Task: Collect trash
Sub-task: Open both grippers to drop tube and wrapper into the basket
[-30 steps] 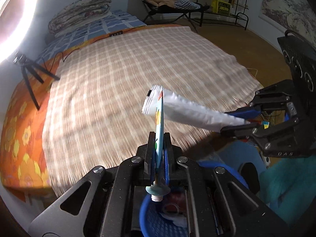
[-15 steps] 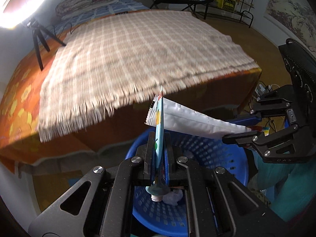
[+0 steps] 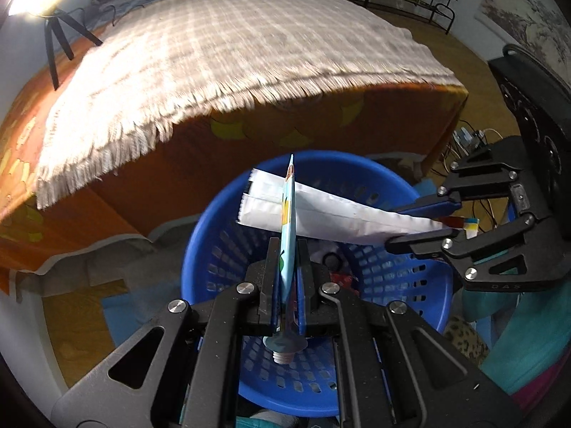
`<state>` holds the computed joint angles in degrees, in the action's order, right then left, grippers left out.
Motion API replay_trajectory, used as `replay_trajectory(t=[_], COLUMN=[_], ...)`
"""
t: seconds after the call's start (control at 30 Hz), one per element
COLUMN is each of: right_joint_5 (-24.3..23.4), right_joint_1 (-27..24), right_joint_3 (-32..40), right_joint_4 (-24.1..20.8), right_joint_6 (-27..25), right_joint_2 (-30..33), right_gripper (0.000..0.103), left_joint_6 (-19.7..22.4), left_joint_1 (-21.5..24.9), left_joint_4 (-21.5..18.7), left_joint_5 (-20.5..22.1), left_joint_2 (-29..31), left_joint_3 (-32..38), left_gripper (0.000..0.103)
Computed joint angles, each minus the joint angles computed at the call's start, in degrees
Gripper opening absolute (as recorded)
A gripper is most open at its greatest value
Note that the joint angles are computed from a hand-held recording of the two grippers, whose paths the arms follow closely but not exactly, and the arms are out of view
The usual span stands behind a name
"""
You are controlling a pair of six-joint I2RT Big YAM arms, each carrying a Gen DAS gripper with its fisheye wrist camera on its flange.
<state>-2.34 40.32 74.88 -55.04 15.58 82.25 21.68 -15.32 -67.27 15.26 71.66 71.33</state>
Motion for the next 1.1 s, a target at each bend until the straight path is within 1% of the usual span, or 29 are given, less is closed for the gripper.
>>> replay_trajectory(t=[0.2,0.4,0.43,0.5,0.53,0.57,0.63,0.7,0.77,1.03,1.07,1.1], right_joint_5=[-0.18,0.04,0.02,0.27,0.38,0.45,0.73,0.96,1.04,2.29,2.52,2.84], right_joint_1=[0.24,0.16,0.19,0.34,0.36,0.34,0.31,0.27,0.25,0.17,0.22,0.23], right_joint_3=[-0.57,-0.24,-0.21,-0.19,-0.21,-0.22,-0.2,-0.26,-0.35,-0.41,-0.45,-0.5], right_joint_4=[0.14,-0.66,-0.72,-0.78,-0.82,-0.82,-0.99,-1.02,-0.96,-1.47,-1.46,-1.46], right_joint_6=[0.5,0.66,0.7,0.75,0.74,0.73,0.75,0.8,0.92,1.5,1.75,1.98], right_joint_2=[0.05,0.63,0.67,0.8,0.8,0.76,0.73,0.66,0.54,0.02,-0.07,-0.2], right_gripper=[0.019,0.02,0.02,0.021,0.021,0.022,0.024,0.031,0.034,0.035,0.037,0.041], left_joint_6=[0.59,0.14,-0.08,-0.54,-0.75,-0.85,-0.78,-0.81,-0.73,-1.27,-1.31,-1.31], left_joint_1=[-0.73,-1.1,-1.07,-1.07,-1.02,-0.97,-0.76,-0.73,-0.65,-0.53,-0.55,-0.59], left_joint_4=[-0.85,-1.26,-1.24,-0.9,-0.58,-0.32,-0.44,-0.49,-0.65,-0.53,-0.52,-0.5], left_joint_5=[0.64,-0.97,-1.16,-1.32,-1.33,-1.28,-1.23,-1.45,-1.52,-1.75,-1.82,-1.92], left_joint_2=[0.13,0.95,1.1,1.1,1.01,0.9,1.01,1.08,1.23,1.59,1.62,1.63], left_joint_3=[-0.02,0.13,0.19,0.11,0.01,-0.06,0.08,0.11,0.24,0.66,0.7,0.73], left_gripper=[0.005,0.007,0.01,0.021,0.028,0.03,0.03,0.03,0.03,0.03,0.031,0.033])
